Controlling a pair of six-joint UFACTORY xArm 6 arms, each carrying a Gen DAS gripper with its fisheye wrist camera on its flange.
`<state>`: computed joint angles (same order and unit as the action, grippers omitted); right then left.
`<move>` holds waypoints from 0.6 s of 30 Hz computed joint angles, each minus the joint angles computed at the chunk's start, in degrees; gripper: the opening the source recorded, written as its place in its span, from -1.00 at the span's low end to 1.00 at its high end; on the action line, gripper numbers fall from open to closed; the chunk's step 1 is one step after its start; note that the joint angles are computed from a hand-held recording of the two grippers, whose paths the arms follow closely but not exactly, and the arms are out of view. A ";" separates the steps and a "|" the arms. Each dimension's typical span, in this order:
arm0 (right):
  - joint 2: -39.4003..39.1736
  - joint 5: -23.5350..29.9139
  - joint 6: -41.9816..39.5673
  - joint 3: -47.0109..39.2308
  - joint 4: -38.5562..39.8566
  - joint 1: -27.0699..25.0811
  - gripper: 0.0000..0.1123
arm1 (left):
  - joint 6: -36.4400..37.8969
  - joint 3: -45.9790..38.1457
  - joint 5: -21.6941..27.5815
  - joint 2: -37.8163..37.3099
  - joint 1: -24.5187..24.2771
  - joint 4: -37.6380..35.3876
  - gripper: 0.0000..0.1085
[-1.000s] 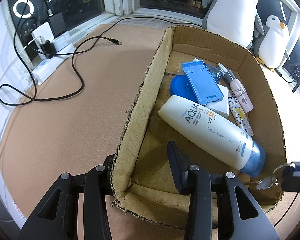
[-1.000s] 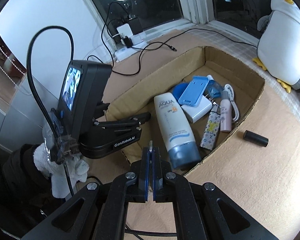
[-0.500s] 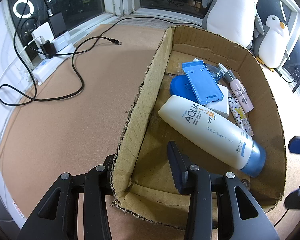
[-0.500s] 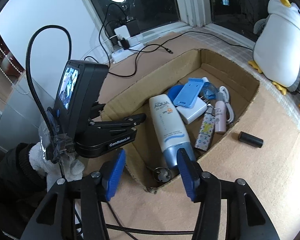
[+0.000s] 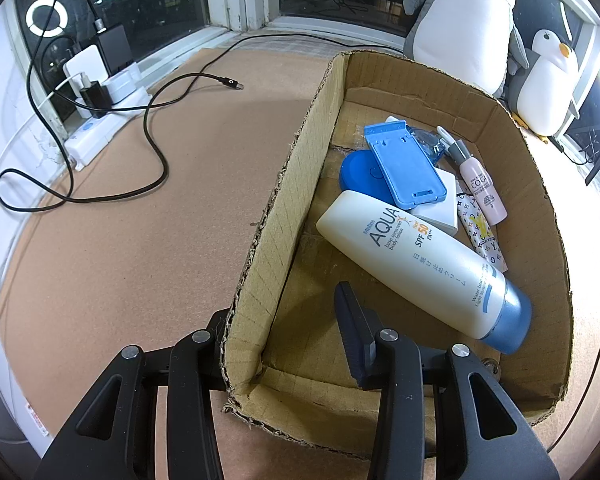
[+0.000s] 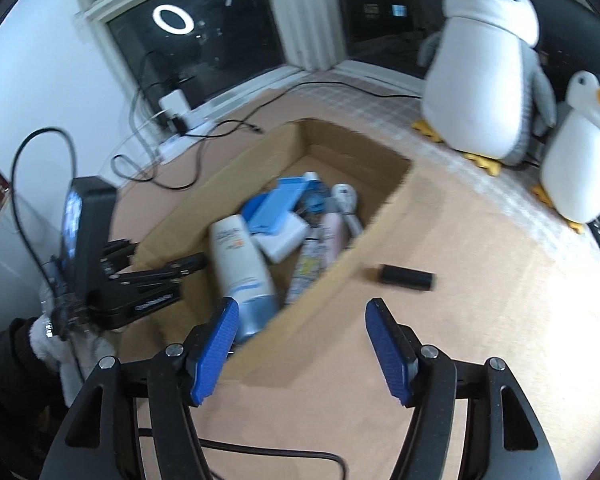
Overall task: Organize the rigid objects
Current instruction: 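Move the right gripper back to the black cylinder on the mat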
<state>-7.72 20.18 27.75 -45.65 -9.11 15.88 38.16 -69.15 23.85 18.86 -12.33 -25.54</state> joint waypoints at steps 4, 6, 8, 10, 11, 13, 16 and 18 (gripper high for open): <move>-0.11 1.03 2.67 0.39 -4.09 -2.43 0.17 | -0.02 0.02 -0.02 -0.02 -0.01 0.02 -0.27; 0.30 1.34 3.31 0.35 -5.83 -3.51 0.17 | 0.00 0.00 -0.01 0.00 0.00 -0.01 -0.27; 0.95 1.22 2.90 0.23 -6.35 -4.43 0.17 | 0.06 0.04 -0.03 -0.05 -0.02 -0.01 -0.27; 1.66 1.24 3.04 -0.04 -7.72 -5.29 0.17 | -0.07 -0.03 0.08 -0.13 -0.02 0.21 -0.27; 2.18 1.18 2.97 -0.32 -8.50 -5.78 0.17 | -0.07 -0.03 0.08 -0.13 -0.02 0.21 -0.27; 2.73 0.71 1.83 -0.40 -8.74 -6.45 0.17 | -0.20 -0.02 0.06 -0.14 -0.03 0.27 -0.27; 4.12 0.46 -0.38 -1.21 -9.40 -7.26 0.17 | -0.44 -0.11 0.22 -0.19 0.01 0.50 -0.26; 5.18 0.11 -2.88 -1.75 -8.43 -7.61 0.17 | -0.46 -0.12 0.23 -0.19 0.00 0.59 -0.26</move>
<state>-2.55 20.29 24.87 -47.40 -17.54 8.27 37.70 -69.27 24.08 18.67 -12.32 -24.95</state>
